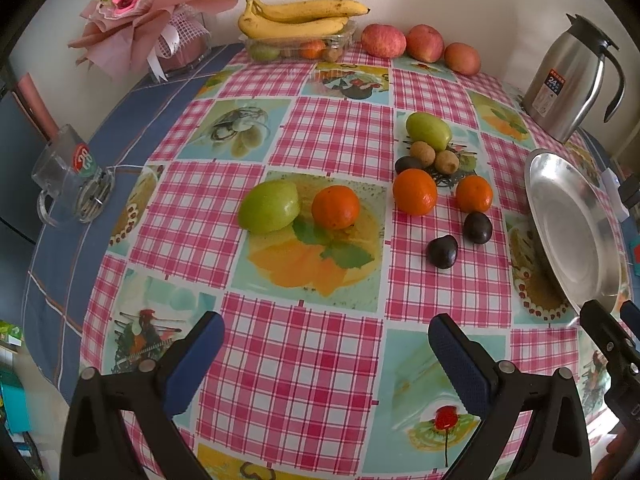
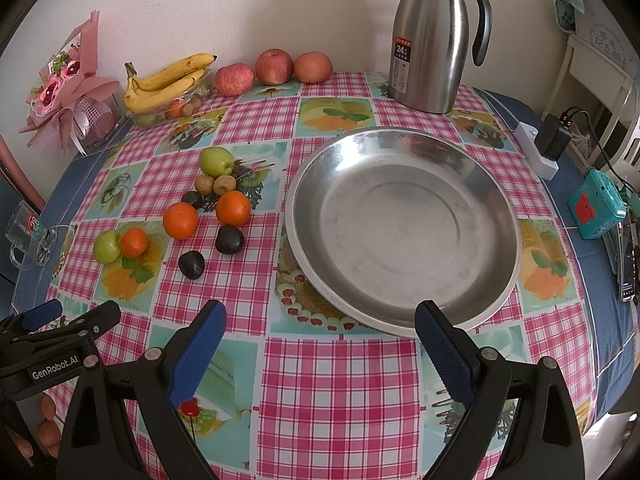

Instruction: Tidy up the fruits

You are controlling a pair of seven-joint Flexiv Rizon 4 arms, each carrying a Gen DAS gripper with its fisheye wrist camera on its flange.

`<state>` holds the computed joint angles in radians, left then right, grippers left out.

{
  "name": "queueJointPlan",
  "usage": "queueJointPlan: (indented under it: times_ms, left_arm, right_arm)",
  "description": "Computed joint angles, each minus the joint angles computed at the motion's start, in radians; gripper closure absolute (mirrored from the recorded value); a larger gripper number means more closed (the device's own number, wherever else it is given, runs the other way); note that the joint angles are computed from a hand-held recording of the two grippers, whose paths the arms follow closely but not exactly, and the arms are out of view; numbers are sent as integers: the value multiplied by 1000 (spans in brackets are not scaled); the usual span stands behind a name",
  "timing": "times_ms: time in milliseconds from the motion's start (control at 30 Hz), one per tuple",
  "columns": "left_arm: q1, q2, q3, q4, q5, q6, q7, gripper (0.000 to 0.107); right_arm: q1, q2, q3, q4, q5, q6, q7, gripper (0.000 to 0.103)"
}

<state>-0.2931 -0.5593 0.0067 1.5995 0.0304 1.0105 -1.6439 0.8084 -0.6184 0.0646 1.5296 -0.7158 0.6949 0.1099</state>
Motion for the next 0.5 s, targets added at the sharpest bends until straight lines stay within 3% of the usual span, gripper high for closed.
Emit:
queueJointPlan:
  times_ms: [500]
  left_arm:
    - [6,1,-6,6,-10,7,9,4]
  right_arm:
    - [-1,-1,1,0,0,0,0,8]
